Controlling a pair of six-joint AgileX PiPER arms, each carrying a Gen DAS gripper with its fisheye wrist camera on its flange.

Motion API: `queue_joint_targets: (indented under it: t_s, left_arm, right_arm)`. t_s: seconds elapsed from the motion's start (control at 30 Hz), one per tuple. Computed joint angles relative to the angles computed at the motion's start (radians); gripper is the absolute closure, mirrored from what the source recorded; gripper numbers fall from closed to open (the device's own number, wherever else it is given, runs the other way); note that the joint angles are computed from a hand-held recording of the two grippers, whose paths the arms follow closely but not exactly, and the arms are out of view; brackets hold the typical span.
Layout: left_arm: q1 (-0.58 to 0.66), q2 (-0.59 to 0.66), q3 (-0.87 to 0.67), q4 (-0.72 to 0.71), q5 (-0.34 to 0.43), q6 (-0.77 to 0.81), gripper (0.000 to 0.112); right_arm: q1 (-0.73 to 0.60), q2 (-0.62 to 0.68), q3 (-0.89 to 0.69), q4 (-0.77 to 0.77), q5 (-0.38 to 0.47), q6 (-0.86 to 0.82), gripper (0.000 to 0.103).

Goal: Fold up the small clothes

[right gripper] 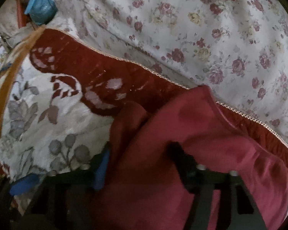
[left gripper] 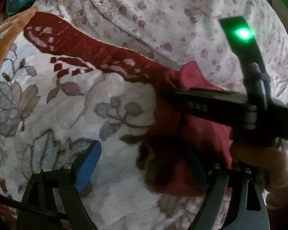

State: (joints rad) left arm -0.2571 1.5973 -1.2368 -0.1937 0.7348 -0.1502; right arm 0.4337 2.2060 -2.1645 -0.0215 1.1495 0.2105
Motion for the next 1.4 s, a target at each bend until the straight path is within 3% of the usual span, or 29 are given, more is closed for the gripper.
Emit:
queue_joint_targets:
  t_s: [0.07,0.23,0.83,0.9,0.97,1.03,1.1,1.2,1.27,1.4]
  left_arm:
    - [-0.011,-0.001,-0.004,-0.017,-0.009,0.014,0.025]
    - [-0.053,0.021,-0.026,0.005,-0.013,0.005,0.025]
    - [-0.112,0.054,-0.058,0.079,-0.020,-0.059,0.025]
    - [-0.100,0.050,-0.056,0.043,-0.019,-0.031,0.032]
    - [-0.064,0.048,-0.049,-0.073,-0.012,0.052,0.057]
    - [-0.037,0.057,-0.054,-0.171,0.014,0.120,0.069]
    - [-0.045,0.055,-0.054,-0.166,0.015,0.122,0.074]
    - [-0.066,0.044,-0.047,-0.142,0.000,0.122,0.084]
    - [-0.075,0.036,-0.043,-0.131,-0.009,0.116,0.087]
    - [-0.069,0.039,-0.047,-0.147,-0.004,0.130,0.090]
  right_arm:
    - [-0.020,-0.047,0.062,0.049,-0.037,-0.030,0.059]
    - [-0.047,-0.135,0.172,0.118,-0.105,-0.079,0.072]
    - [-0.109,-0.274,0.327,0.213,-0.165,-0.127,0.076]
    - [-0.115,-0.280,0.336,0.222,-0.167,-0.130,0.076]
    - [-0.120,-0.281,0.339,0.230,-0.167,-0.134,0.076]
    - [-0.122,-0.279,0.338,0.240,-0.165,-0.140,0.076]
    - [-0.125,-0.274,0.332,0.256,-0.158,-0.143,0.076]
    - [-0.134,-0.253,0.304,0.277,-0.137,-0.121,0.072]
    - [-0.143,-0.227,0.264,0.287,-0.100,-0.079,0.050]
    - [-0.140,-0.183,0.196,0.286,-0.074,-0.016,0.026]
